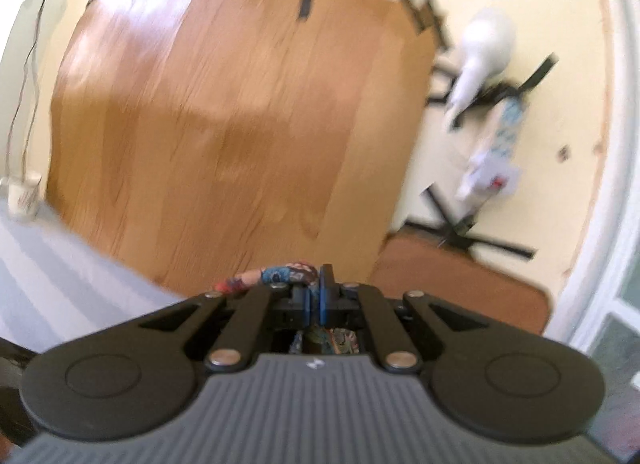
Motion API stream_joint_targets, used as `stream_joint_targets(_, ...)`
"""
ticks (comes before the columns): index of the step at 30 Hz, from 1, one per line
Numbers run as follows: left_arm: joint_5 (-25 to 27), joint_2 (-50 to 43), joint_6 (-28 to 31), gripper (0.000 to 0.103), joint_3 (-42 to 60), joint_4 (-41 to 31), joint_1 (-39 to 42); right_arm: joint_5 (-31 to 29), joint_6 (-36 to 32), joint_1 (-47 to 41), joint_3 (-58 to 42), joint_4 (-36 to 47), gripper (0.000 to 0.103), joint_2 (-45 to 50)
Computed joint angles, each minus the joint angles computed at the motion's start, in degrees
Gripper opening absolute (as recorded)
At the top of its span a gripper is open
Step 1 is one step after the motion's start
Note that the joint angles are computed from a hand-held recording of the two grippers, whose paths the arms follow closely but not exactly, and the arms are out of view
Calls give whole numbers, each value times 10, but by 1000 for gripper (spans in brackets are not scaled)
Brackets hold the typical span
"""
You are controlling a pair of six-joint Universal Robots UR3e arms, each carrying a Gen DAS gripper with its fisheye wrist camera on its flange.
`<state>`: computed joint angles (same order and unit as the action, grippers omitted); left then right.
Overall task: Fold small clothes
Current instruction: 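Grasp the garment edges with both grippers and lift it up off the bed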
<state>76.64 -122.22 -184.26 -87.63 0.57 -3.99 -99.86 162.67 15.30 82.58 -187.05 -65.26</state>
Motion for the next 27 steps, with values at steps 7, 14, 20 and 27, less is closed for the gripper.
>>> stream_joint_targets(7,-2,215,56,15,-138,181,48,8,21,7,20,-61,7,-122)
stream_joint_targets(14,-61,468,60,15,-137,162,162,-13,-31,87,-153,17,7,-174)
stream_joint_targets(20,60,464,130,16,36,149,118,-11,-64,138,-445,156,7,-82)
stream_joint_targets(27,228,347,326,17,189,172,-26,31,4,116,-488,223,7,-82)
